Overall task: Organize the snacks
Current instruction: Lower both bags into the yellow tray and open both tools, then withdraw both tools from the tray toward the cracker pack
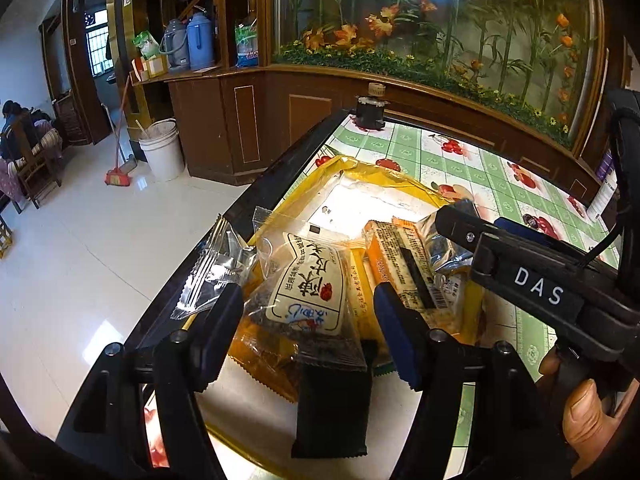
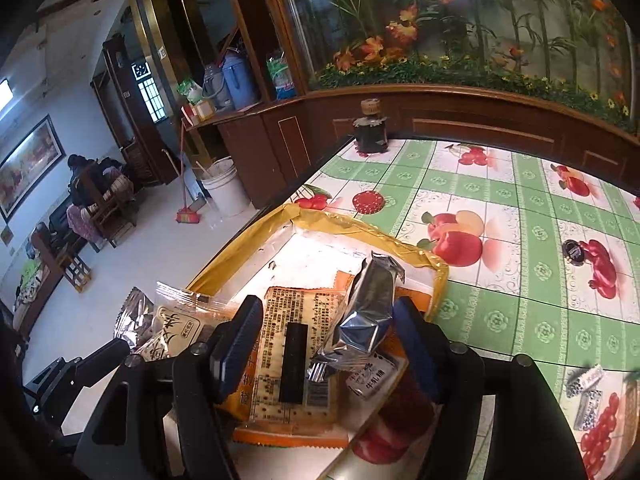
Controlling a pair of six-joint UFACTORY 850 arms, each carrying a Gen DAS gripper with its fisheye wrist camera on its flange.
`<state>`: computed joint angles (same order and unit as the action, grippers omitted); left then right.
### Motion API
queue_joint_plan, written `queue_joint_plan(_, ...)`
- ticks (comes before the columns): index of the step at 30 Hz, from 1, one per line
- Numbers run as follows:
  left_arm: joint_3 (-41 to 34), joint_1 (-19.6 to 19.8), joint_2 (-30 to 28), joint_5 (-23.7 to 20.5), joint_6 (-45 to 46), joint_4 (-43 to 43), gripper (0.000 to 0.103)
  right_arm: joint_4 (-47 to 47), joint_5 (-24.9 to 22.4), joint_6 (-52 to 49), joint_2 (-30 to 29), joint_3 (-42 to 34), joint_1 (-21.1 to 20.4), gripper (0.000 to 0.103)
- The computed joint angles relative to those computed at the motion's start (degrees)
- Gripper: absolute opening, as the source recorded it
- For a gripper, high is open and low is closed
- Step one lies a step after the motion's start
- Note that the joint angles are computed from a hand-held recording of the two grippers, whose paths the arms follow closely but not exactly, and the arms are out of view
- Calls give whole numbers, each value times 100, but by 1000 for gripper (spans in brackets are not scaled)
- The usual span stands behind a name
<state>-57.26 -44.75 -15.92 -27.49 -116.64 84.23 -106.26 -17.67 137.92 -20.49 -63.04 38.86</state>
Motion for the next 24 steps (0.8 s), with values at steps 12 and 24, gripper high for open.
queue_joint_plan(12,335,-285,393,-387,-569,412,67,-139,-173,285,471,453,208,72)
queue_joint_plan(24,304,-595,461,-613,-544,433,67,-316,-688,951,1445,1608,296,72)
